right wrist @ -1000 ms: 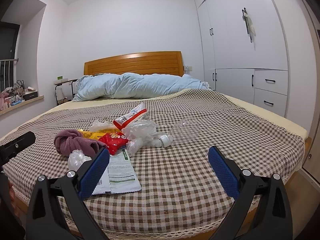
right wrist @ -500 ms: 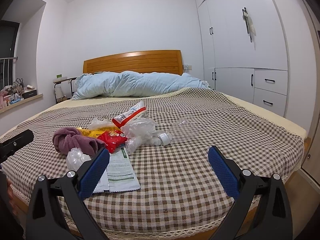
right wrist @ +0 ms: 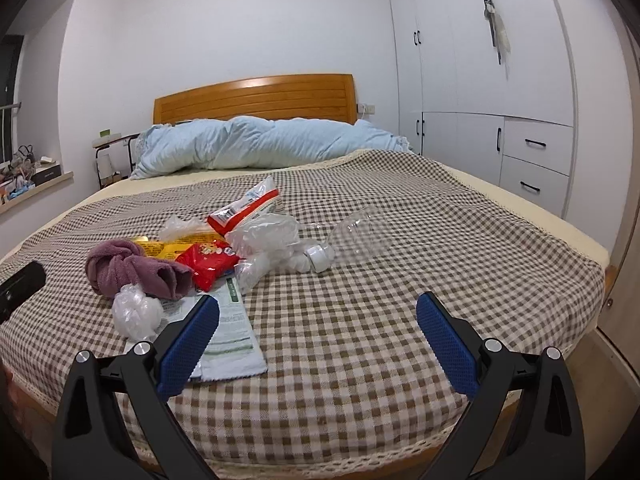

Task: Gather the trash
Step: 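Move both open tools over the trash pile on the bed, then close the right tool on a clear plastic bottle and lift it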

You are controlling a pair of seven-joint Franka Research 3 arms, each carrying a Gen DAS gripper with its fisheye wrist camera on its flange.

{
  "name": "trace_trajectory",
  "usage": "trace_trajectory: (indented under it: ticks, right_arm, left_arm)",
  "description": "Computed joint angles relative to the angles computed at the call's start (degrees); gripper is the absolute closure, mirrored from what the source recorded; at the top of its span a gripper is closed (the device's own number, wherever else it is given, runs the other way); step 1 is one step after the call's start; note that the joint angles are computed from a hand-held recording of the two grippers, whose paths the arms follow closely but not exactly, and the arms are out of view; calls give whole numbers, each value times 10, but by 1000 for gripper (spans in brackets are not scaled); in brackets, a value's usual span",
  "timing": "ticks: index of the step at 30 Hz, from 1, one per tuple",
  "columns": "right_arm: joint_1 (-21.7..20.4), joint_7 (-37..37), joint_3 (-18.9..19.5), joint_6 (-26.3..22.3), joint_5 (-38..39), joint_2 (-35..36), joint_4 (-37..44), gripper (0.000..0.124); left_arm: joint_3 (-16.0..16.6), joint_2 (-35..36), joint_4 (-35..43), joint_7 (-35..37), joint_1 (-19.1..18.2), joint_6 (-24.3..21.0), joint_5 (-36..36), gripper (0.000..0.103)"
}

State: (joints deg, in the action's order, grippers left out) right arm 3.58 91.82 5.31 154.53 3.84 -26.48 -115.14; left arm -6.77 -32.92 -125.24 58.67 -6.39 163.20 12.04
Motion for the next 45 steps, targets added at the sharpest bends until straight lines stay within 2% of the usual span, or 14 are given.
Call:
trace_trajectory:
  ticks: [8,12,15,19,21,24,26,27,28,31,33,40,45]
  right_arm:
    - [-9,16,-11,-29,-12,96,116,29]
    - [1,71,-35,-101,29,183,216,29]
    - [4,129,-55,-162,73,250,295,29]
    - [-6,182,-73,-232,151,329,387,29]
    - [-18,190,-72,-257,202,363,423,29]
    - [-29,207,-69,-285,230,399,463,29]
    - [-31,209,-67,-278,236,405,467,30]
    - [-34,209,-64,-273,247,404,464,38]
    - [-40,207,-60,-269,270,402,456,62]
    - [-49,187,-53,-271,307,404,456,63]
    - [-45,180,-55,-247,308,381,423,65]
    - [-9,128,-71,-111,166,269,305,65]
    - [-3,109,-54,2,30,183,222,65]
  left_arm:
    - [24,48,58,32,-27,-19,-32,8]
    - [34,85,108,70,-39,-52,-57,8]
    - [26,113,138,80,-26,-46,-60,8]
    - [33,143,160,90,-29,-39,-96,8]
    - [36,153,167,100,-32,-41,-116,8]
    - [34,165,172,113,-30,-42,-131,8]
    - [30,170,175,117,-27,-46,-135,8]
    - [28,171,176,118,-25,-47,-135,8]
    - [27,171,175,121,-24,-47,-137,8]
    - [24,170,174,120,-19,-47,-138,8]
    - [23,166,171,121,-18,-46,-138,8]
    - [23,149,159,124,-15,-55,-129,8]
    - [26,138,154,124,-12,-72,-124,8]
